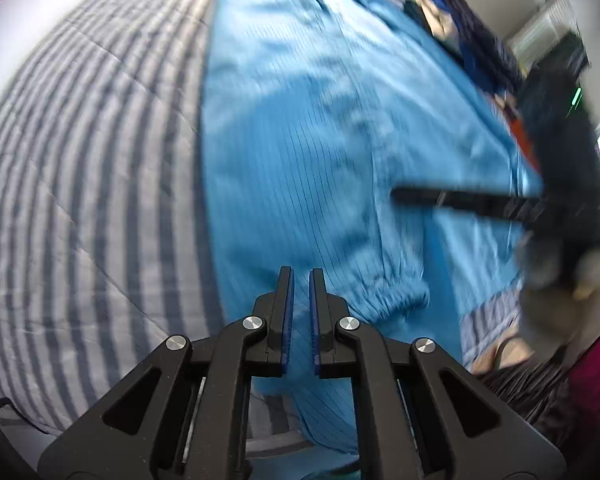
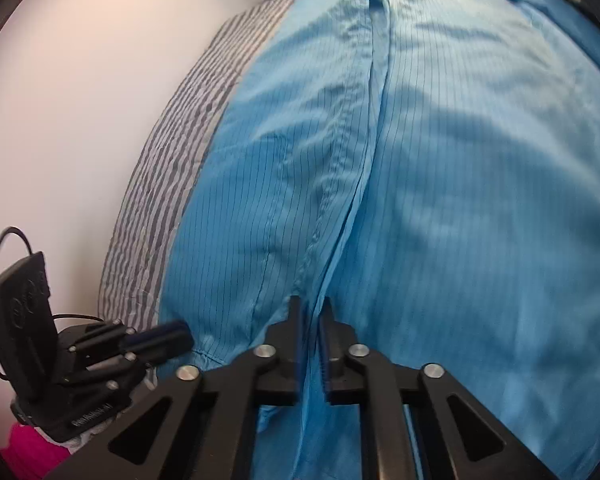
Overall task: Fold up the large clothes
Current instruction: 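Open both grippers and move them back over the spread coat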
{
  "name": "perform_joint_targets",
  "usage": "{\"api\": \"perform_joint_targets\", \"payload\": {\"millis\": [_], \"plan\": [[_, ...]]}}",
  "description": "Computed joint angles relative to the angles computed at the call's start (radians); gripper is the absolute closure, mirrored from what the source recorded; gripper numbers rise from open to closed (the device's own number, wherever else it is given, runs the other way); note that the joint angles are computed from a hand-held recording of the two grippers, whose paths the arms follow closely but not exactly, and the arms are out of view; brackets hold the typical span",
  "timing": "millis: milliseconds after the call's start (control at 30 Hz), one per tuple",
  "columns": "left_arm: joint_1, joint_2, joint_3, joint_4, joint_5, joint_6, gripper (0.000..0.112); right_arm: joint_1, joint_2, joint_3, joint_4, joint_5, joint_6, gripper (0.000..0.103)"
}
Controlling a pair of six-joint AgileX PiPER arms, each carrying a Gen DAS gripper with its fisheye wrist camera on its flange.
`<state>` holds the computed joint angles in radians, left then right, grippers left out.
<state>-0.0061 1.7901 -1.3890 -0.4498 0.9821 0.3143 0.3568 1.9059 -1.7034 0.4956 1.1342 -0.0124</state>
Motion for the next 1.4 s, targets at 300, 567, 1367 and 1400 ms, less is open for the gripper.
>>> {"api": "perform_joint_targets", "payload": {"millis": [300, 567, 1367, 1400], "plan": [[-0.062, -0.077, 0.058, 0.093, -0.075, -0.022, 0.109, 0.016, -0.153, 0.072, -0.126, -0.051, -0.089, 0.070], [-0.092, -0.166, 0.008, 0.063, -0.090, -0.048, 0.109, -0.094, -0.330, 0.252, -0.139, -0.159, -0.156, 0.054], [-0.303, 0.004, -0.432, 0.071, 0.030, -0.197, 0.070, -0.824, -0.439, 0.272, -0.085, -0.005, -0.415, 0.038], [-0.313, 0.013, -0.444, 0.077, 0.034, -0.202, 0.070, -0.861, -0.429, 0.266, -0.078, 0.000, -0.424, 0.038]]}}
